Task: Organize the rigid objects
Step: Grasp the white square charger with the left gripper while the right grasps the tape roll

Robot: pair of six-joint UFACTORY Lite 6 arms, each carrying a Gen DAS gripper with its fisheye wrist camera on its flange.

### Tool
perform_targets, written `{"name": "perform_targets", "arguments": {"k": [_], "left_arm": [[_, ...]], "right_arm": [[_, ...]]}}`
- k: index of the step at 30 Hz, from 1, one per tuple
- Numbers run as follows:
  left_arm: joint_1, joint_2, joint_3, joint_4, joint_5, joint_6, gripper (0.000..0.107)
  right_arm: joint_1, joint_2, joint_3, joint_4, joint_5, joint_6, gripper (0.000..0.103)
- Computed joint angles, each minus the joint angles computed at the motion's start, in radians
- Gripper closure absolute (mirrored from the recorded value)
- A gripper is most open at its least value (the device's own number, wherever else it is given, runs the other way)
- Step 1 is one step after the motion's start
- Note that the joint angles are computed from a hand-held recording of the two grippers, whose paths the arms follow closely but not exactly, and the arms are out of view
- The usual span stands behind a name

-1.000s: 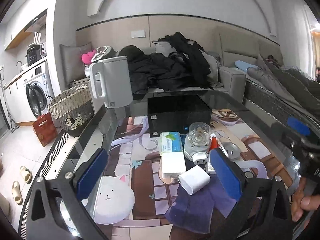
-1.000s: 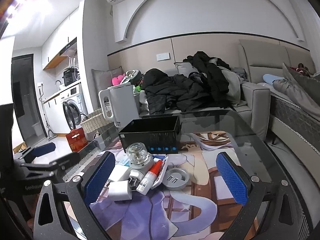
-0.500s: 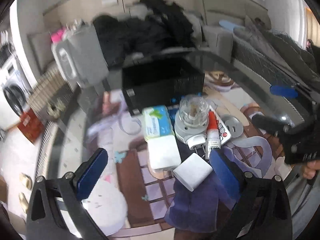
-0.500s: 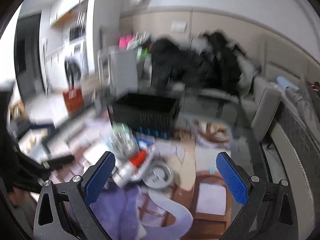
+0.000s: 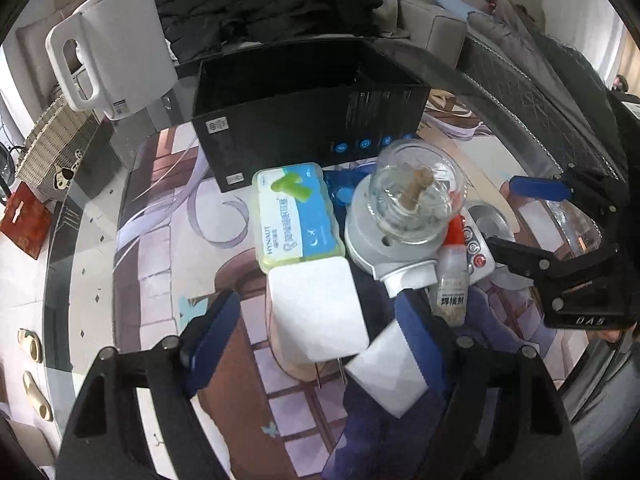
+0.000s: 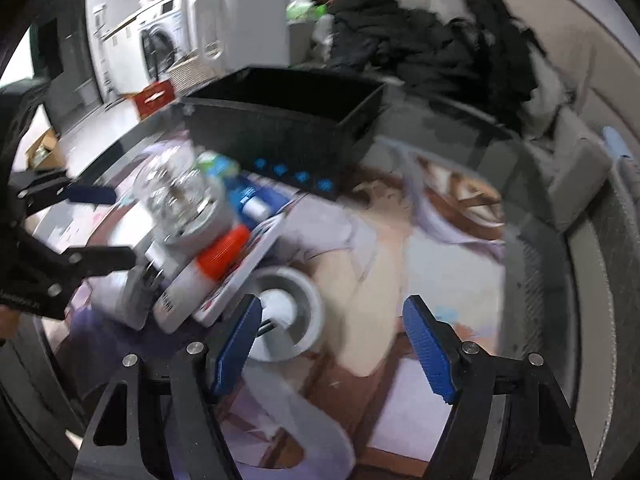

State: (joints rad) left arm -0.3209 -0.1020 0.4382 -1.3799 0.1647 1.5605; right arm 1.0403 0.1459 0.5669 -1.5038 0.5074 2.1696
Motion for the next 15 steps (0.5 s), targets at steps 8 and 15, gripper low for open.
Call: {"name": "perform_targets", "arguments": {"k": [8,15], "left_arm": [[0.043,0.092,0.043,0.110,0.033,-0.093,0.061],[0.088,0.032,-0.006,0.150,0.074,-0.097,0.064]], "right_arm": [[-0.039,0.036,0.032,-0.116,-0.077,0.072,0.027],[-0.041,0.042,0.015,-0.269,-0.157,0.251,0.047]]}}
